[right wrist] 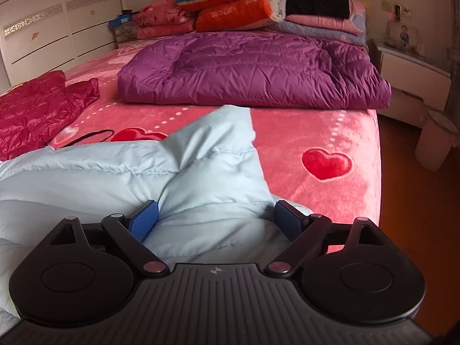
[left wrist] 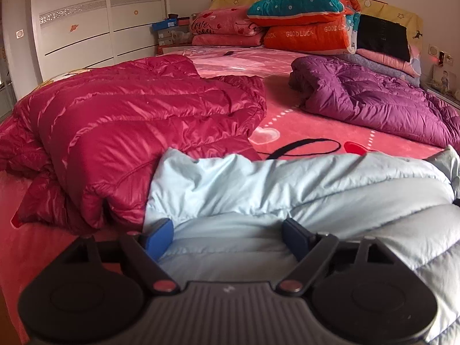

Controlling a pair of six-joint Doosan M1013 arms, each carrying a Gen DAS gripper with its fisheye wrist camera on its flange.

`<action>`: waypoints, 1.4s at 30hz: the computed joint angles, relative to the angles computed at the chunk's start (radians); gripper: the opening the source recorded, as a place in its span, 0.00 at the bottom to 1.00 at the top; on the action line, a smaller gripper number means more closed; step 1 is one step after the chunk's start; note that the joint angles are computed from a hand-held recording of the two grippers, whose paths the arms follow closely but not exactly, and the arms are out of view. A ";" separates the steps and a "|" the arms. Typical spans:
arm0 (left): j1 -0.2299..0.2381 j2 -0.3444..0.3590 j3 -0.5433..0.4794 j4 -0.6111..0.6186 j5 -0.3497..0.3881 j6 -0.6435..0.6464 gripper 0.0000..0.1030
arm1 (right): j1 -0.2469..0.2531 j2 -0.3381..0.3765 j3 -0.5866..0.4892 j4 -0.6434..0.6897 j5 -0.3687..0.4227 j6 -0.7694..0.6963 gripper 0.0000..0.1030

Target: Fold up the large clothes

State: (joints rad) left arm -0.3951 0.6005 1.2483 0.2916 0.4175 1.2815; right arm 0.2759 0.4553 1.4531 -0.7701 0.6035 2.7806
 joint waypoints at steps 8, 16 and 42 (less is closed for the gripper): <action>-0.004 -0.045 0.031 0.048 -0.043 -0.070 0.79 | -0.003 -0.034 0.025 -0.014 -0.005 0.136 1.00; -0.028 -0.012 -0.038 -0.231 -0.051 0.237 0.80 | 0.012 -0.036 0.008 -0.218 -0.106 0.259 1.00; -0.019 0.124 -0.121 -0.216 -0.066 0.134 0.93 | 0.004 0.125 -0.133 -0.063 0.043 -0.026 1.00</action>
State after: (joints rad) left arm -0.4139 0.7240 1.1274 0.0756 0.3518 1.4152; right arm 0.2800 0.5802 1.3205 -0.8328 0.6466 2.7549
